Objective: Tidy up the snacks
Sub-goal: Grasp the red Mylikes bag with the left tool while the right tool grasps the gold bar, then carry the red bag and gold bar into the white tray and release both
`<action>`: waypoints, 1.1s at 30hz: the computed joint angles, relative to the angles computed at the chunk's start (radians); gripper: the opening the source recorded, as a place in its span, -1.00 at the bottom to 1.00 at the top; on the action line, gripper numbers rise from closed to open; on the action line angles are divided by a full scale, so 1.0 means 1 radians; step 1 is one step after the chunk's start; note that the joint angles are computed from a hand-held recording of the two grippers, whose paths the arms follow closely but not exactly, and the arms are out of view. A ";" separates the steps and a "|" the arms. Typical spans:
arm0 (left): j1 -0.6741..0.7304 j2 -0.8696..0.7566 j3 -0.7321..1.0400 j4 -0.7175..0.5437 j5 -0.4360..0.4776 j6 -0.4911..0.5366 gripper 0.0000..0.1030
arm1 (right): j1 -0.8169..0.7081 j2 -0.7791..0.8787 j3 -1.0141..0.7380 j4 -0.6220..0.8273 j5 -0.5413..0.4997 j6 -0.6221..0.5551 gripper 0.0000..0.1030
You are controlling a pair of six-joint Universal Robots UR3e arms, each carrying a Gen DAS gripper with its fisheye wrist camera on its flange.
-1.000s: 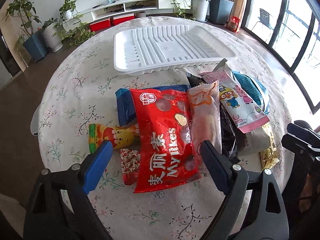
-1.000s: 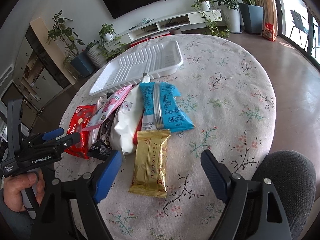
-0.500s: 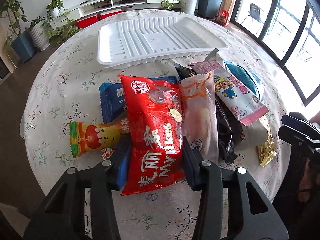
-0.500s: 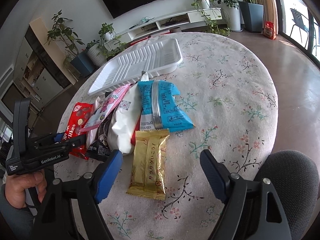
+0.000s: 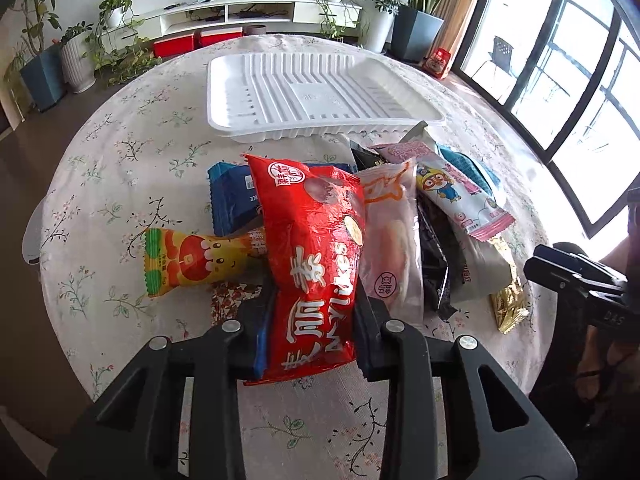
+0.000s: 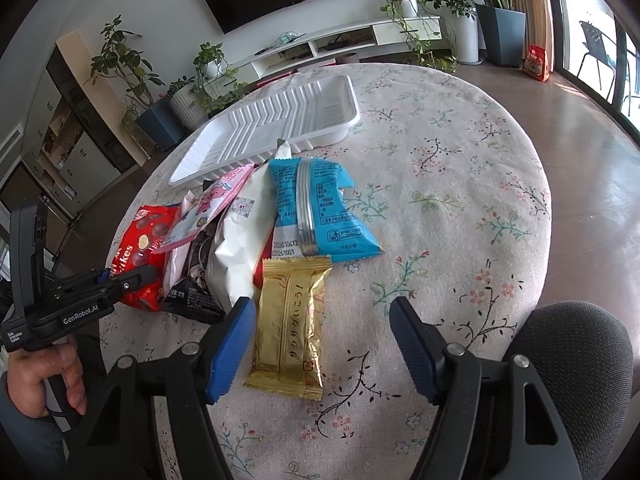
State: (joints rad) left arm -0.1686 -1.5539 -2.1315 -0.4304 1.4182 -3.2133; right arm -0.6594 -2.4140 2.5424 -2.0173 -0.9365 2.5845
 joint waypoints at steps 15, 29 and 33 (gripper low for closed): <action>0.329 0.356 -0.370 0.156 -0.457 -0.008 -0.43 | 0.144 0.119 -0.127 -0.085 -0.024 0.070 0.22; 0.385 0.412 -0.454 0.169 -0.525 0.013 -0.43 | 0.395 0.363 -0.086 -0.362 -0.268 0.226 -0.17; 0.346 0.338 -0.435 0.228 -0.485 0.005 -0.43 | 0.465 0.411 -0.058 -0.482 -0.340 0.239 -0.17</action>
State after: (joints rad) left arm 0.1770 -1.2156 -2.5669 -0.2021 0.9332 -3.2082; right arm -0.1944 -2.0029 2.4848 -2.4990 -1.2760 2.8232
